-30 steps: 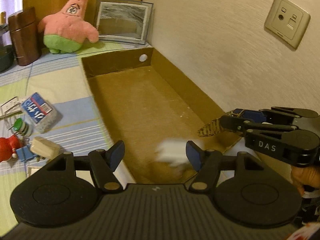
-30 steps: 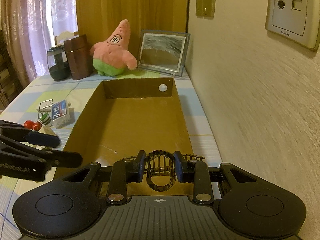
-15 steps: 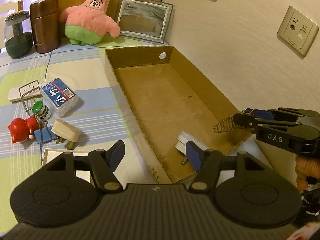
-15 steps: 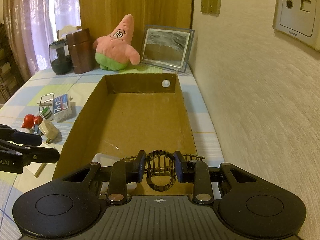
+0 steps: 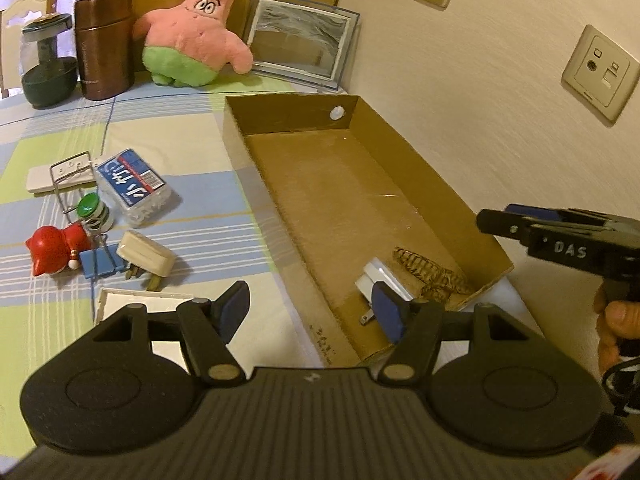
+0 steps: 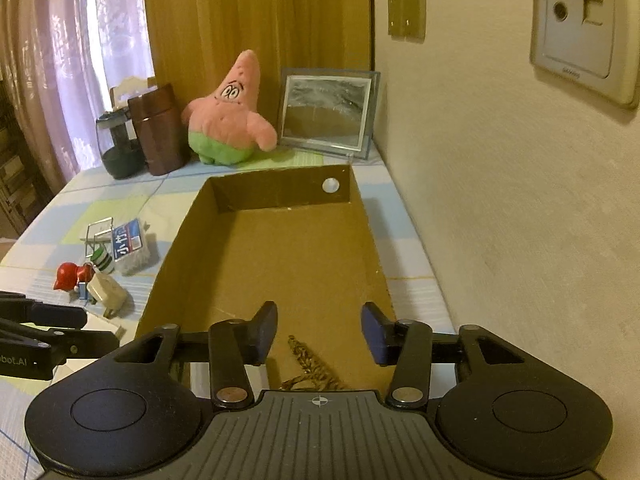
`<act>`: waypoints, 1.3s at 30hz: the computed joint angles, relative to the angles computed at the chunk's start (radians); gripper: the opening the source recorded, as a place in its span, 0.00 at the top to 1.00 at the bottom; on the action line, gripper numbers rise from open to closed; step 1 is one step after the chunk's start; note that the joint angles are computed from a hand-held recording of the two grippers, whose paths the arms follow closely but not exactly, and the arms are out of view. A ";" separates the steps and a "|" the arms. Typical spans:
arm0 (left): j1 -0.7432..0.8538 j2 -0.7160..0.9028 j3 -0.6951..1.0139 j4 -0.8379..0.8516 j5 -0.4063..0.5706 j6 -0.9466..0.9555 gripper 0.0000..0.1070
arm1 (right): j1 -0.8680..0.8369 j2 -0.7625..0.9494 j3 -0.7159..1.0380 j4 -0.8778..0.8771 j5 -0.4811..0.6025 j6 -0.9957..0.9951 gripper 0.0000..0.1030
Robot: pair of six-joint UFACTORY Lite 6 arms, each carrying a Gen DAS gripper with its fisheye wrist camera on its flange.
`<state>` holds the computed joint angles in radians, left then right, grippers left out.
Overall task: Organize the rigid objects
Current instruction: 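Open both tools to drop the night light and spring into the tray, then move the right tool back to the white cover plate on the table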
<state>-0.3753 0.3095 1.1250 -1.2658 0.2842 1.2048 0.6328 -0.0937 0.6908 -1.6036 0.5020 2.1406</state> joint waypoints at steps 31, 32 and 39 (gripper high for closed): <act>0.434 -0.418 -0.402 0.070 0.083 0.167 0.40 | 0.509 0.229 0.325 0.268 0.291 0.028 0.33; 0.453 -0.420 -0.403 0.070 0.090 0.176 0.40 | 0.514 0.237 0.333 0.267 0.293 0.033 0.32; 0.562 -0.408 -0.385 0.078 0.132 0.227 0.36 | 0.553 0.363 0.464 0.261 0.298 0.057 0.21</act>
